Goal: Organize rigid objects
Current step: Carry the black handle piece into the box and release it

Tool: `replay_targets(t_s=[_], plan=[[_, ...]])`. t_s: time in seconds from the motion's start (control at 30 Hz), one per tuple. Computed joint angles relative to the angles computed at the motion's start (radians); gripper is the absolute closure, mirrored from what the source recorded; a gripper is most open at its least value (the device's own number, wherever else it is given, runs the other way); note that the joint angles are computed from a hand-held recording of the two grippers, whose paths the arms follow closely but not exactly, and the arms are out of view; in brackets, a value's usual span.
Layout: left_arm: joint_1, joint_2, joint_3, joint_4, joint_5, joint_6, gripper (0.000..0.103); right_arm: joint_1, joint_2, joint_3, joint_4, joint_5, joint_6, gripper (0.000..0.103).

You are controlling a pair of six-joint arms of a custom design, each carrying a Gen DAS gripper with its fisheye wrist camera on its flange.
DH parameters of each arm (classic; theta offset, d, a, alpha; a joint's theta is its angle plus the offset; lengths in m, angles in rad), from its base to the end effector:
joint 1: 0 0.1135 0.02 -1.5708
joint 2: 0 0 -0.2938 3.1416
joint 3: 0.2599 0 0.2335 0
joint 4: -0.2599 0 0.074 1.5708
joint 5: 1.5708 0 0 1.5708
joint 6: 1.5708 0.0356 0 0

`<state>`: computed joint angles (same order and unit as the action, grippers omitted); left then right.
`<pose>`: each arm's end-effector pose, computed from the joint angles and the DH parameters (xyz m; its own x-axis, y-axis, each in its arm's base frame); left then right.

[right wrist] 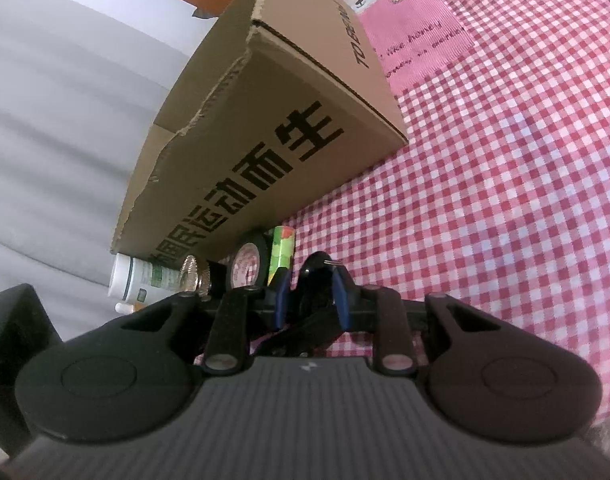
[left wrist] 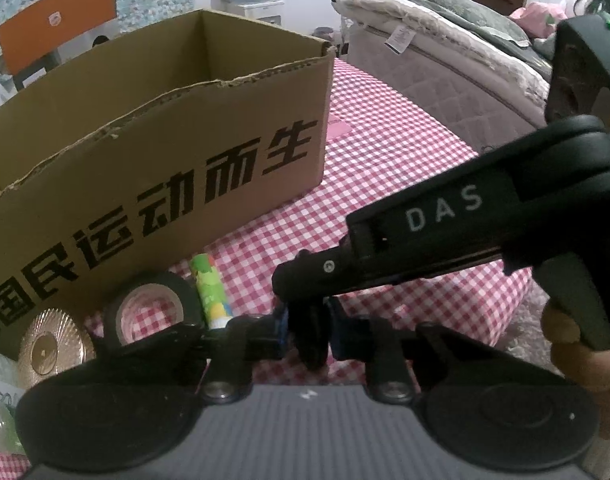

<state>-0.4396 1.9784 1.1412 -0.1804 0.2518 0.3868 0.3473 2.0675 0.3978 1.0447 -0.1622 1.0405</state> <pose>0.3483 -0.1736 0.1635 -0.5129 0.6449 -0.5666 0.7819 0.6234 0.0019 0.2669 0.1027 0.0775 -0.6742 0.6613 -0.3287 0.2424 0.6186 0.7474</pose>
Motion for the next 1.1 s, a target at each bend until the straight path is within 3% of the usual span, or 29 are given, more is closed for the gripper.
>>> replay_targets(t_s=[0.37, 0.7, 0.9, 1.1], plan=[[0.017, -0.108, -0.051, 0.012, 0.02, -0.015, 0.084, 0.086, -0.109, 0.028, -0.086, 0.112, -0.011, 0.081], [0.07, -0.298, -0.055, -0.018, 0.055, -0.027, 0.084, 0.165, -0.354, 0.103, -0.309, 0.23, -0.116, 0.081], [0.127, -0.273, 0.16, -0.159, 0.053, -0.043, 0.084, 0.131, -0.373, 0.308, -0.473, 0.173, -0.236, 0.081], [0.2, -0.078, 0.564, -0.407, 0.054, -0.049, 0.084, 0.038, -0.256, 0.655, -0.712, 0.013, -0.315, 0.081]])
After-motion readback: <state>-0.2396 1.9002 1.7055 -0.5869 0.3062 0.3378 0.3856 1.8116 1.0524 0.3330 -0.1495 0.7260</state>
